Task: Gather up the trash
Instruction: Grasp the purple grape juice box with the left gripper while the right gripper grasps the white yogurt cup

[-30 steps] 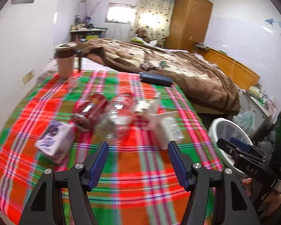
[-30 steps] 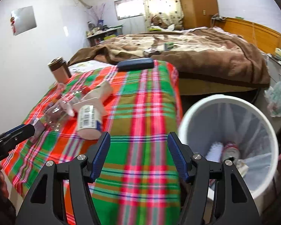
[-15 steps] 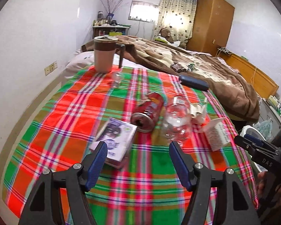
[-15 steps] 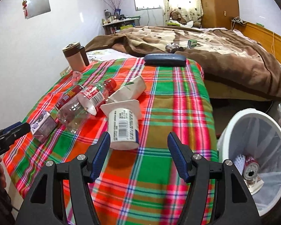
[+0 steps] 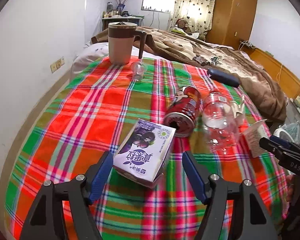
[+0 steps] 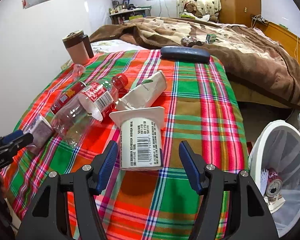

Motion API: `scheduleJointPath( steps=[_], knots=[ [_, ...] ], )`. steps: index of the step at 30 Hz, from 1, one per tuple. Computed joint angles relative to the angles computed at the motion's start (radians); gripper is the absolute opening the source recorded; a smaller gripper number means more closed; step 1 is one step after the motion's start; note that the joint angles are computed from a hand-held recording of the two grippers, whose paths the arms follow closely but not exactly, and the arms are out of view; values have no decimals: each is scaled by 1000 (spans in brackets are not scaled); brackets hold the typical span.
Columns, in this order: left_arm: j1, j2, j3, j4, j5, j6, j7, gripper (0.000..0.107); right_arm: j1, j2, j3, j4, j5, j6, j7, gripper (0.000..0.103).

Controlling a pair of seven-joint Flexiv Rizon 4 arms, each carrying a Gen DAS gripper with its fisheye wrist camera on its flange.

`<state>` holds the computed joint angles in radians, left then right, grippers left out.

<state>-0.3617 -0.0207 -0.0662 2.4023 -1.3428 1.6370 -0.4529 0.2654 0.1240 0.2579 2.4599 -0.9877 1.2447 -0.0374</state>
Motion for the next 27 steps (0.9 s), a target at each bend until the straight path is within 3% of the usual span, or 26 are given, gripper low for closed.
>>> scheduleJointPath(
  steps=[6, 10, 13, 21, 24, 27],
  knots=[
    [42, -23, 4, -13, 101, -27, -54, 72, 24, -29, 2, -26, 43, -43, -24, 65],
    [87, -32, 15, -6, 282, -38, -154, 72, 34, -35, -2, -26, 57, -40, -27, 65],
    [74, -17, -29, -8, 115, -15, 21, 72, 31, -36, -5, -24, 42, -32, -9, 65],
    [87, -17, -4, -19, 147, -84, 48, 73, 29, -43, -11, -18, 51, -18, -2, 65],
    [113, -30, 12, -27, 274, -139, -28, 73, 32, -48, -12, -20, 63, -17, -14, 65],
    [136, -43, 5, -36, 316, -166, -59, 73, 35, -53, -13, -21, 70, -11, -23, 65]
  ],
)
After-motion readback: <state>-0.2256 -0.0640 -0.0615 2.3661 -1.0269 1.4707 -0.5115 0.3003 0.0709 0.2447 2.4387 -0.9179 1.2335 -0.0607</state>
